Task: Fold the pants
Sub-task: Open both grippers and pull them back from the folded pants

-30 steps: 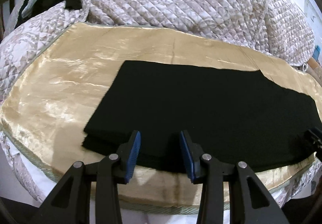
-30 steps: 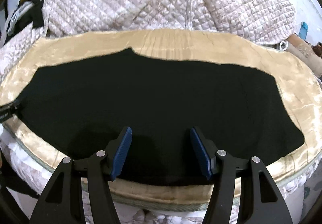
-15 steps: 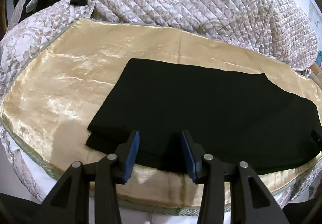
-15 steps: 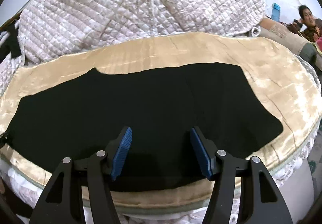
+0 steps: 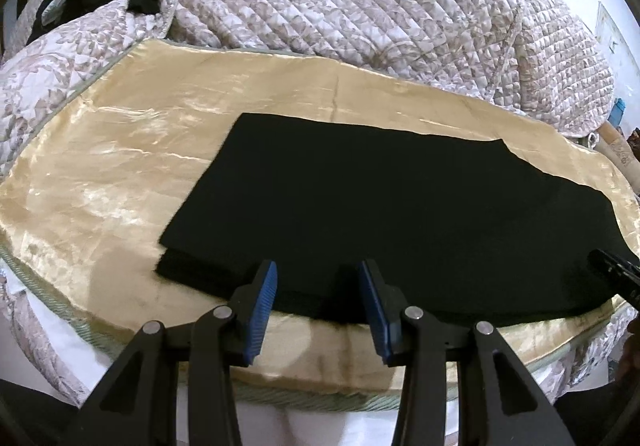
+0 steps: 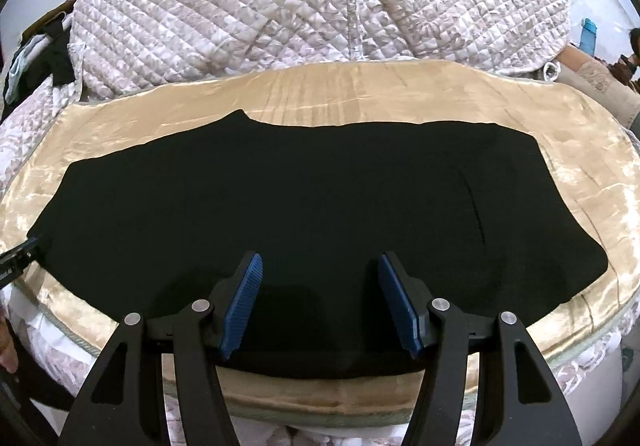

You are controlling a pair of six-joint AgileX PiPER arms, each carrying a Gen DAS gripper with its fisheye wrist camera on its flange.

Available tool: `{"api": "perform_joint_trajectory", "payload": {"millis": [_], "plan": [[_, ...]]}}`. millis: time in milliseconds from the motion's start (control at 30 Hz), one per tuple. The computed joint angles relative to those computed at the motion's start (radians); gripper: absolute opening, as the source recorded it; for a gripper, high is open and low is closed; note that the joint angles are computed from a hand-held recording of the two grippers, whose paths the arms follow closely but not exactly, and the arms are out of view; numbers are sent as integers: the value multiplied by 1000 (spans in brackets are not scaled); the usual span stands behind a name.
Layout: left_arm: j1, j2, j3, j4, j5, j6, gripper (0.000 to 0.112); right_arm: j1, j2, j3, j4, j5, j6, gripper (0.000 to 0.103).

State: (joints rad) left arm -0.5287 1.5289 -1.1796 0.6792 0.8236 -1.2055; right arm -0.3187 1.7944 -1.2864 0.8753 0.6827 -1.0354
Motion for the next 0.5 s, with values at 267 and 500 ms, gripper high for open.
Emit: {"api": "perform_joint_trajectory", "payload": {"millis": [267,500], "plan": [[4,-53,74,32,6,-72,45,-3,-6,0,21,24,-17,61],[62,-153,192,-54,-137,-96,51,10,-11,5,24,21,-18,61]]}}
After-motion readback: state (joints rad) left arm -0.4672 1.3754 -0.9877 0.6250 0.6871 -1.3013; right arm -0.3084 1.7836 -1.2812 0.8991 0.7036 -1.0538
